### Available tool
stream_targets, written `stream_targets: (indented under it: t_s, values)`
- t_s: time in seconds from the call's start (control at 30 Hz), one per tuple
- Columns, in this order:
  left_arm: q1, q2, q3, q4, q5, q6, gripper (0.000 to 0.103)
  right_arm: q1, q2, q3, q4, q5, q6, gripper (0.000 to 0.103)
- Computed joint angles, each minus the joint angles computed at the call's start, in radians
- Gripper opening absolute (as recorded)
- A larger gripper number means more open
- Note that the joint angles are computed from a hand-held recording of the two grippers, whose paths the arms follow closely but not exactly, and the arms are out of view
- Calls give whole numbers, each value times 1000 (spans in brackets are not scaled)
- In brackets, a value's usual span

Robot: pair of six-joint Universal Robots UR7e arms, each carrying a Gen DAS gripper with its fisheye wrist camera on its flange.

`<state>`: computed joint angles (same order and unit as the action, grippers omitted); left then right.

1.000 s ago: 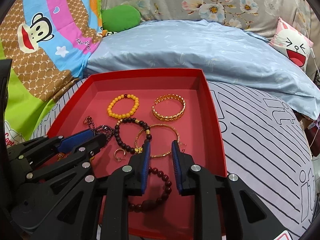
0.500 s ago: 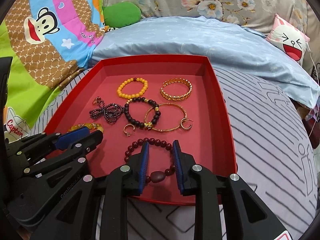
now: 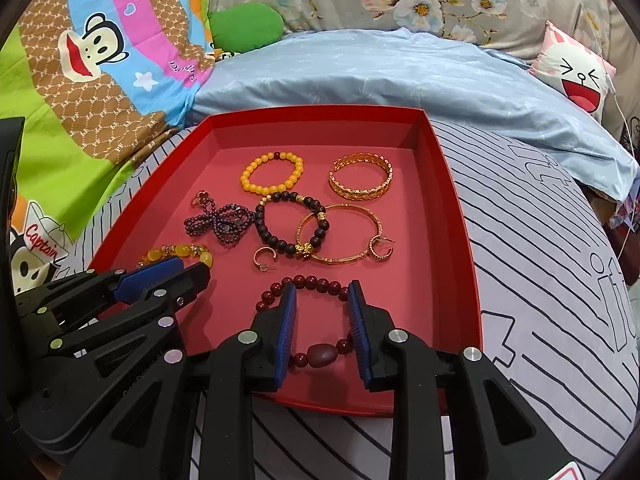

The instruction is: Organize jewelry

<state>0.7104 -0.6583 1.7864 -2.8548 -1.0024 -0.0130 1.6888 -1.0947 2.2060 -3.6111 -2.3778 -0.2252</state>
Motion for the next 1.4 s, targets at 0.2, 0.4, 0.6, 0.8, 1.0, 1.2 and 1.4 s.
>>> stream_targets:
  t_s: [0.2,0.4,0.6,0.8,1.0,1.2,1.4]
  values:
    - [-16,-6,6,-22,33,2,30,12,-10,-3,-21,-2,2,33]
    - [-36,-28,32,-46,72,-23,43,37,-19,6,-54,-35,-1,40]
    - [-54,-63,67,-57,117,-66,68,73,-23,21,-110,-91,-5,52]
    - [-63,-91,100,-62,148,-112,82,102,-17,34,-158,-143,-21,66]
    - [-68,-116,132,-85,155,-130,93,113,-26,62,-212,-153,-15,84]
    - [-78,-124,148,-77,160,-127,95,119,-35,83,-202,-159,7,84]
    - [-77,-133,161,-68,152,-140,96,133,-16,85,-245,-187,-38,87]
